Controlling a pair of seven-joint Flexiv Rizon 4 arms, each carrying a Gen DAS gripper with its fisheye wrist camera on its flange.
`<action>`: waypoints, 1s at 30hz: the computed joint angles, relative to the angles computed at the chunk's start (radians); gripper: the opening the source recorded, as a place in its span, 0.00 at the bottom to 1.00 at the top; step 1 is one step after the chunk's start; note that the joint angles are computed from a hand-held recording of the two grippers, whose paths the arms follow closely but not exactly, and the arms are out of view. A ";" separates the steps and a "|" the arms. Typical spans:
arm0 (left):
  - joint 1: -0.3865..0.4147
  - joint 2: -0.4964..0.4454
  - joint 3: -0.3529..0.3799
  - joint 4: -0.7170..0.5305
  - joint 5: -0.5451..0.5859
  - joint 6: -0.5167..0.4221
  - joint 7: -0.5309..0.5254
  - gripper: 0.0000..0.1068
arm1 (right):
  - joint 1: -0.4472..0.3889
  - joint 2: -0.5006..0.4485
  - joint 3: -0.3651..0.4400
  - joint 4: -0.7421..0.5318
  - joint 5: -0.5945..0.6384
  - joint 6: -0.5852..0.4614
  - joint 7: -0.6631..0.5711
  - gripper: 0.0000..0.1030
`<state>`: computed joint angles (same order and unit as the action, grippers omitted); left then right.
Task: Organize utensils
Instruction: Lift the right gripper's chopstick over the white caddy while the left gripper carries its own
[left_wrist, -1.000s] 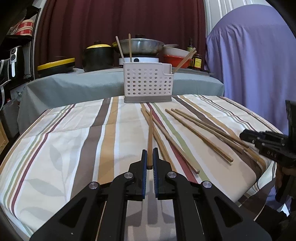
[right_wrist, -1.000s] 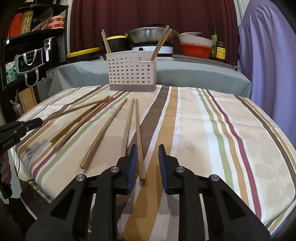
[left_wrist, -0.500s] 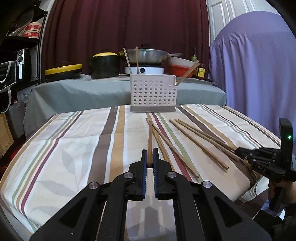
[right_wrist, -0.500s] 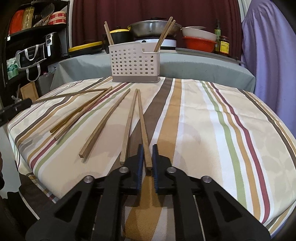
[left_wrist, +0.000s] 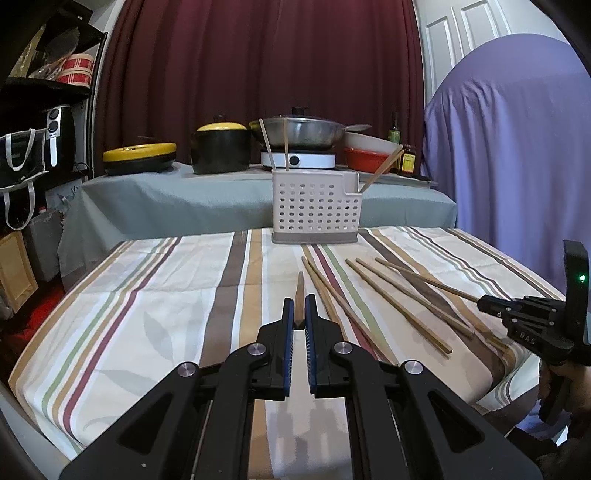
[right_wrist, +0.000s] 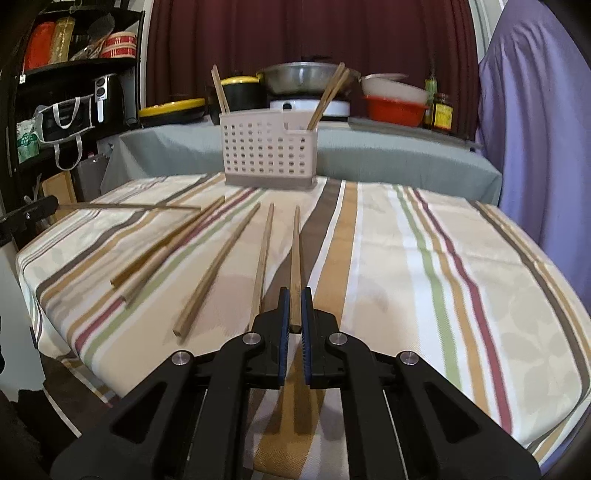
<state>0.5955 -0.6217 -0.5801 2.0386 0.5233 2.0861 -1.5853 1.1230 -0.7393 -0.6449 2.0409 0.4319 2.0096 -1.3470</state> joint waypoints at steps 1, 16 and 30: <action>-0.002 0.004 0.004 0.001 -0.003 0.008 -0.002 0.06 | 0.009 0.001 -0.012 0.001 0.005 0.003 -0.002 0.06; 0.010 0.086 0.023 -0.047 0.088 0.059 -0.158 0.06 | 0.122 0.092 -0.154 -0.011 0.097 0.052 -0.116 0.06; 0.047 0.143 -0.023 -0.119 0.163 -0.006 -0.288 0.06 | 0.103 0.142 -0.153 -0.104 0.163 0.035 -0.233 0.06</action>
